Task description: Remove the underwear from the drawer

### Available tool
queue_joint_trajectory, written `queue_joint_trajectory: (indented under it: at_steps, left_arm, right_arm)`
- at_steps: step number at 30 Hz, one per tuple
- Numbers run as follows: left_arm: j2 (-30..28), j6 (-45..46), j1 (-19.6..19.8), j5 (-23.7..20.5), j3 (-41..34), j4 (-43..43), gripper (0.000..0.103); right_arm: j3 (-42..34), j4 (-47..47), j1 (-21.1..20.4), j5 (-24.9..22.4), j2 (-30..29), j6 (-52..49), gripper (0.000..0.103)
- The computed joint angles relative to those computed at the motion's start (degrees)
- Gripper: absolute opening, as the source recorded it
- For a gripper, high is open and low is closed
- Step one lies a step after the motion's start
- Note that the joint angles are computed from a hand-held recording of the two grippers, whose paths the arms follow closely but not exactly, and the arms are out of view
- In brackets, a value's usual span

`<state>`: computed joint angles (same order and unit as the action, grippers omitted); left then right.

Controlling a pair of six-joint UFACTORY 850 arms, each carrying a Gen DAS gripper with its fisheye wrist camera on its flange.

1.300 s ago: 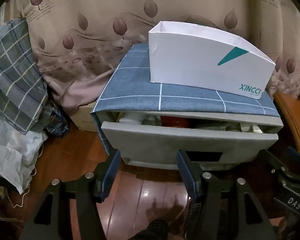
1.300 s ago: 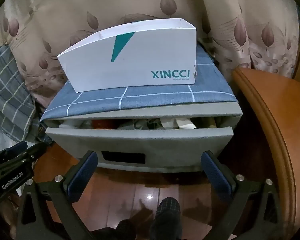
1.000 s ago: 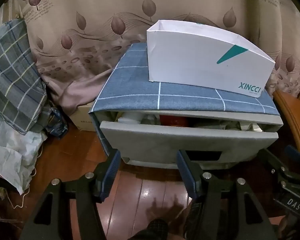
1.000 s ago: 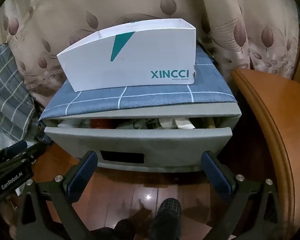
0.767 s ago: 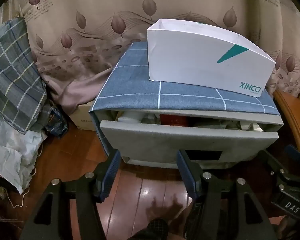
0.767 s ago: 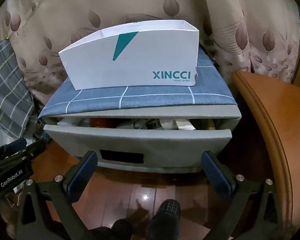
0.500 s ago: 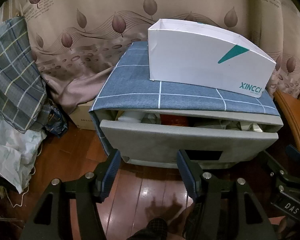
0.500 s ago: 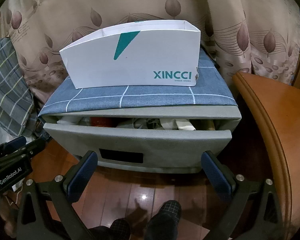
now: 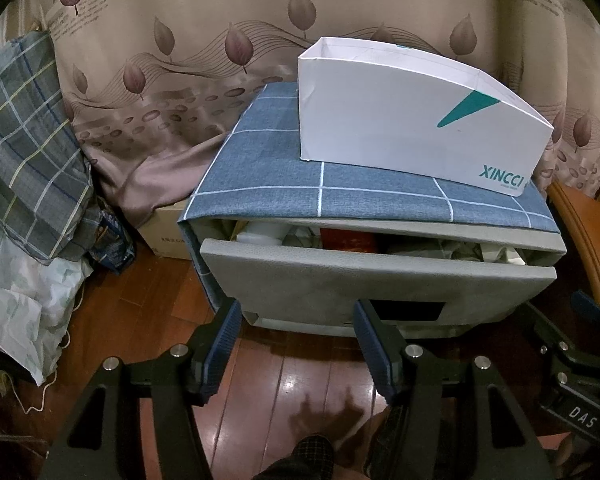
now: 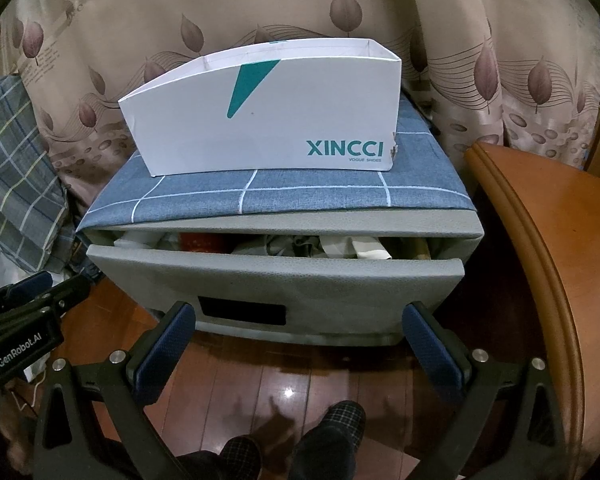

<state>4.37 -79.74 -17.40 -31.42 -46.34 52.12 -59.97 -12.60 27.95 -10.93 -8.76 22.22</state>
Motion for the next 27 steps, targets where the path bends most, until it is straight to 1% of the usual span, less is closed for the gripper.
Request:
queue_joint_trajectory:
  at_steps: [9, 27]
  left_arm:
    - [0.11, 0.11, 0.07, 0.04, 0.03, -0.25, 0.06]
    - [0.13, 0.29, 0.16, 0.23, 0.02, -0.44, 0.06]
  right_arm:
    - [-0.08, 1.22, -0.07, -0.16, -0.07, -1.29, 0.103]
    - [0.34, 0.35, 0.13, 0.08, 0.09, -0.7, 0.103]
